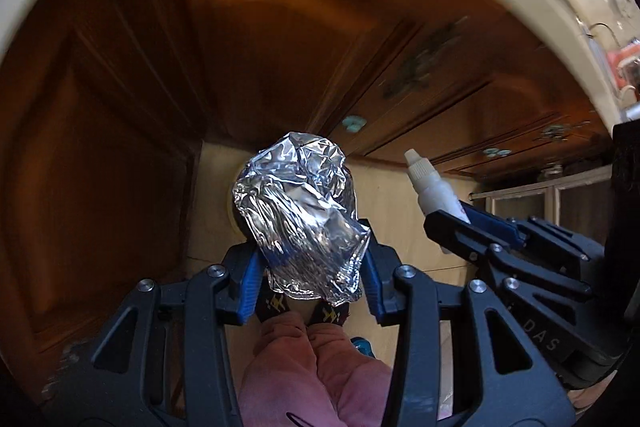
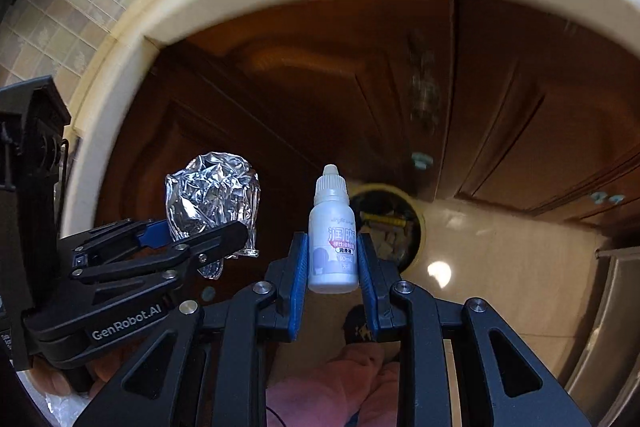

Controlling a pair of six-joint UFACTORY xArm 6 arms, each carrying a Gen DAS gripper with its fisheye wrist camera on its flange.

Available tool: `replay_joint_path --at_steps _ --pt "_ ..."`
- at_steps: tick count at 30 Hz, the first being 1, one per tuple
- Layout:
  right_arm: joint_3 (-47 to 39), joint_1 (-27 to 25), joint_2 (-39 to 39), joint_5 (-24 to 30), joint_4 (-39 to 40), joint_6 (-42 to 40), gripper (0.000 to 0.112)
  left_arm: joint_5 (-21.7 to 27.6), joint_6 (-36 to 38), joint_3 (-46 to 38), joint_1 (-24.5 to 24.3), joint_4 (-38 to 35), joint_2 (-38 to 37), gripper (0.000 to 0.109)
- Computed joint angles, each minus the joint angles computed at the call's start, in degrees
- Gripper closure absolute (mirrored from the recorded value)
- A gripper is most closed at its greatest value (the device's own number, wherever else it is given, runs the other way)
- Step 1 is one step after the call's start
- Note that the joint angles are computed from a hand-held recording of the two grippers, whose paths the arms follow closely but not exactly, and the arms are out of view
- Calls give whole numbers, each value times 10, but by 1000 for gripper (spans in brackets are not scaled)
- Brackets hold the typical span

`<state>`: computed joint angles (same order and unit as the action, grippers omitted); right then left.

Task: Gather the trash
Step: 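Carry the foil and white bottle down over the trash bin, then open both tools to drop the foil and bottle into the bin, then raise both open tools toward the red snack packet on the counter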

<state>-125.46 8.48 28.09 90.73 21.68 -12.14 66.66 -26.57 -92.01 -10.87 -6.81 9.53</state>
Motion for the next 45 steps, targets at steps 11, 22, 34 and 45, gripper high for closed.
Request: replay_joint_path --at_steps 11,22,34,45 --pt "178 18 38 -129 -22 -20 88 -97 68 85 28 -59 89 69" --pt "92 14 150 -115 -7 5 84 -88 77 58 27 -48 144 51" --pt "68 8 152 -111 -6 13 71 -75 51 48 30 -14 142 30" --pt "85 -5 83 -79 0 5 71 -19 25 22 21 3 77 27"
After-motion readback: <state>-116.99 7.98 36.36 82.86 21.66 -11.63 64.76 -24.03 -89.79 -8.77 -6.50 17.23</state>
